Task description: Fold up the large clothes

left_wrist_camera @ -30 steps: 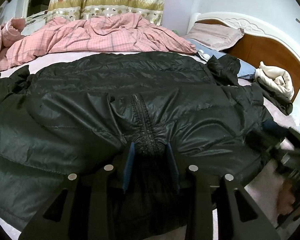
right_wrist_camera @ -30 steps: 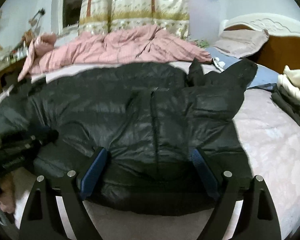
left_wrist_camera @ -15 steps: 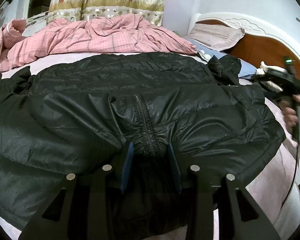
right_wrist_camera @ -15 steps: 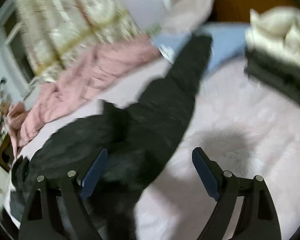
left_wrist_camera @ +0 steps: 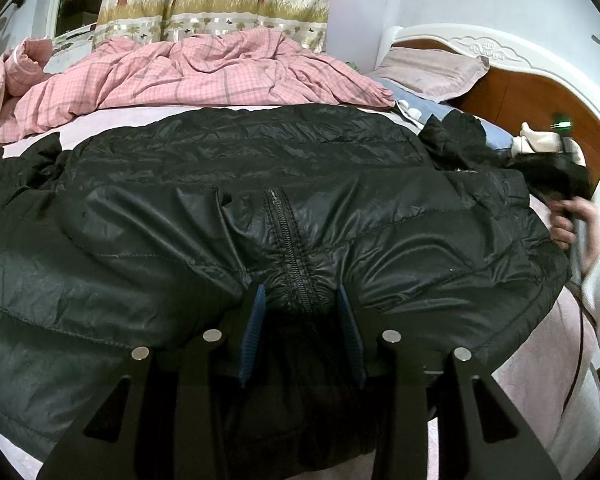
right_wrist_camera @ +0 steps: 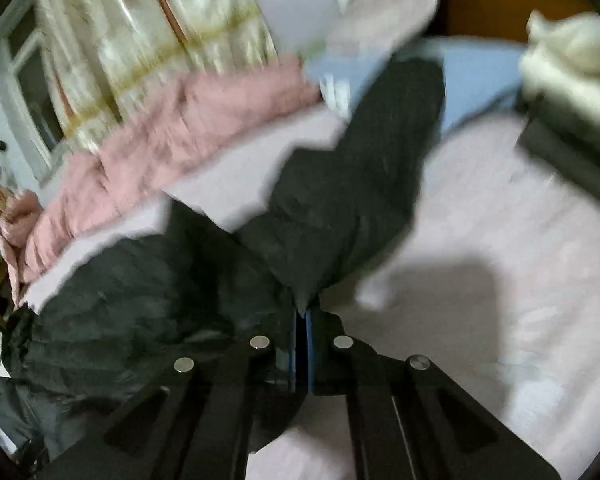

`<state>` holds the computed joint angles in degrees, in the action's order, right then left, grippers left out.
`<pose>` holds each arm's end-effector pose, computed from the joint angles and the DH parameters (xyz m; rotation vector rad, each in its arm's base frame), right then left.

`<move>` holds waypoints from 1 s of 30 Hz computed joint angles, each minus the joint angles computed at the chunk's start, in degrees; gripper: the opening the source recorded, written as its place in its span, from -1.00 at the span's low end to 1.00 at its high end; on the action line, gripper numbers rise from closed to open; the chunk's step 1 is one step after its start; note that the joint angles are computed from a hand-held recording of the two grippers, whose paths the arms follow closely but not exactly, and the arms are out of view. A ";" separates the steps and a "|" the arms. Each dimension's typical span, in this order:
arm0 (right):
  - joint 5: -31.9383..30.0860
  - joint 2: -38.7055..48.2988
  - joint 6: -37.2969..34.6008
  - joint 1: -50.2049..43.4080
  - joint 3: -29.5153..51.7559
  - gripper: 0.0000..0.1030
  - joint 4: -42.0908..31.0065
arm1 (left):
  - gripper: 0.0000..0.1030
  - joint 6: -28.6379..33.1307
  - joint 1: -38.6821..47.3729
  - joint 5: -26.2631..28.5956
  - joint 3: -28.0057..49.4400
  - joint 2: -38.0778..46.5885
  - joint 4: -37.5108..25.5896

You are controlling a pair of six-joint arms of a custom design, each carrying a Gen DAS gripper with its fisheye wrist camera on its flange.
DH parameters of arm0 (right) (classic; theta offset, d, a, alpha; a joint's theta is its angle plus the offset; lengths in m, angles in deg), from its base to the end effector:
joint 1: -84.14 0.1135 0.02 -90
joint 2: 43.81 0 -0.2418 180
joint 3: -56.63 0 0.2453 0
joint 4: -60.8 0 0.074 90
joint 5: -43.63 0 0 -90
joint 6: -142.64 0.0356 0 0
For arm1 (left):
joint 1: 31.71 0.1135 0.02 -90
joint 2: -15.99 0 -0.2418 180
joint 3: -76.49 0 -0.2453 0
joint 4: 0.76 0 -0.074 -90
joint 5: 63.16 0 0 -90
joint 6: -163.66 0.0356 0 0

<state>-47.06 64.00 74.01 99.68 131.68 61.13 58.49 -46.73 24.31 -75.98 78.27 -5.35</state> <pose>0.3783 0.1056 0.1522 0.1028 2.1596 0.3884 0.1876 -0.0487 0.1183 -0.0267 2.2668 -0.2311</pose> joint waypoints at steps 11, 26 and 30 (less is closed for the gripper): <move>7.17 -30.05 3.45 11.30 -30.57 -0.37 1.92 | -0.26 -0.24 -0.07 0.02 0.11 0.08 0.03; -9.07 -3.81 3.90 -19.39 2.02 0.42 -11.14 | 0.11 -0.07 -0.85 -0.95 0.59 0.80 0.48; -12.52 11.56 1.33 -20.86 19.39 0.13 -20.10 | 0.12 -0.19 -1.17 -1.23 0.09 0.42 0.64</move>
<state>-59.58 75.56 75.34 78.82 151.07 41.03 58.29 -47.91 23.08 -75.88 78.69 -4.71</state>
